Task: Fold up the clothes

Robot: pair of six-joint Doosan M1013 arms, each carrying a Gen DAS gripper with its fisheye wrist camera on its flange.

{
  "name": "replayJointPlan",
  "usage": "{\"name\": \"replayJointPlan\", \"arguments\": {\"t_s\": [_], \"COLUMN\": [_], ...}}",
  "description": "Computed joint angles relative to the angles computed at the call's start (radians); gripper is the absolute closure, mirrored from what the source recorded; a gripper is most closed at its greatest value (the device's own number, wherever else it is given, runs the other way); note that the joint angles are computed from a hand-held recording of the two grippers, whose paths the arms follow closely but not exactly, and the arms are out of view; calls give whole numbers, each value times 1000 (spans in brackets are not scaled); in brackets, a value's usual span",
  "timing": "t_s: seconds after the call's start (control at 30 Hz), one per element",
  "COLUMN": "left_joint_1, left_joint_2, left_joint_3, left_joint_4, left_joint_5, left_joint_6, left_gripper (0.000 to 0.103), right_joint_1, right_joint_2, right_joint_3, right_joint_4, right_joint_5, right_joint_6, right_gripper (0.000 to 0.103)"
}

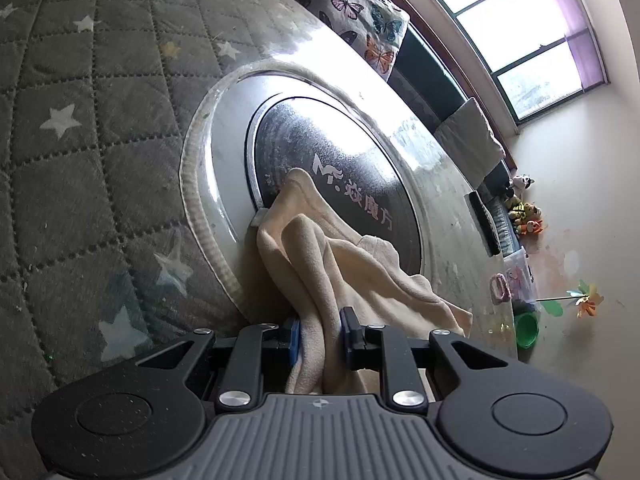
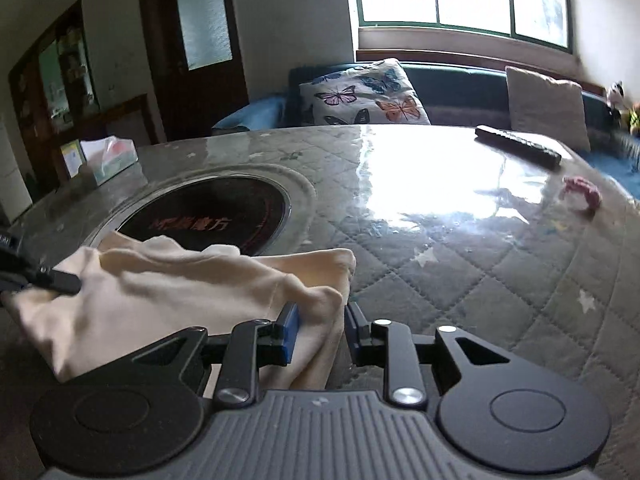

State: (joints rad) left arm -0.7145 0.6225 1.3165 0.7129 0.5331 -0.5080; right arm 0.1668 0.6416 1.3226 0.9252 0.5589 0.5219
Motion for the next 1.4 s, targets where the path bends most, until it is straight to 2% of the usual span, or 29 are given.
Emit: {"name": "replayJointPlan", "arguments": {"t_s": [0.17,0.23,0.37,0.57,0.8,1.0,1.3,1.4], "left_joint_1": [-3,-6,-12,-10,1,13,23,24], "left_joint_2": [3,4,11,56,166,282,456,530], "left_joint_3": [-13,-24,-61,-177,-380,-593,-922,-1064], "left_joint_4": [4,11,31,-28,-157,-293,-425,-462], "left_joint_5": [23,35,69,102,101,152,288,392], "left_joint_6": [23,36,84,266,487,687,900,967], "left_gripper": [81,82,86,88,88,88,88,87], "right_joint_1": [-7,-9,-16,-34,-63,-86,-110,-114], "right_joint_2": [14,12,4,-30,-56,-47,-6,9], "right_joint_3": [-13,-8,5,41,38,-1,-68,-86], "right_joint_4": [40,61,122,255,288,207,74,35], "right_joint_5": [39,42,47,26,-59,-141,-197,-206], "right_joint_6": [32,24,-8,-119,-173,-107,39,85], "right_gripper": [76,90,94,95,95,95,95,95]}}
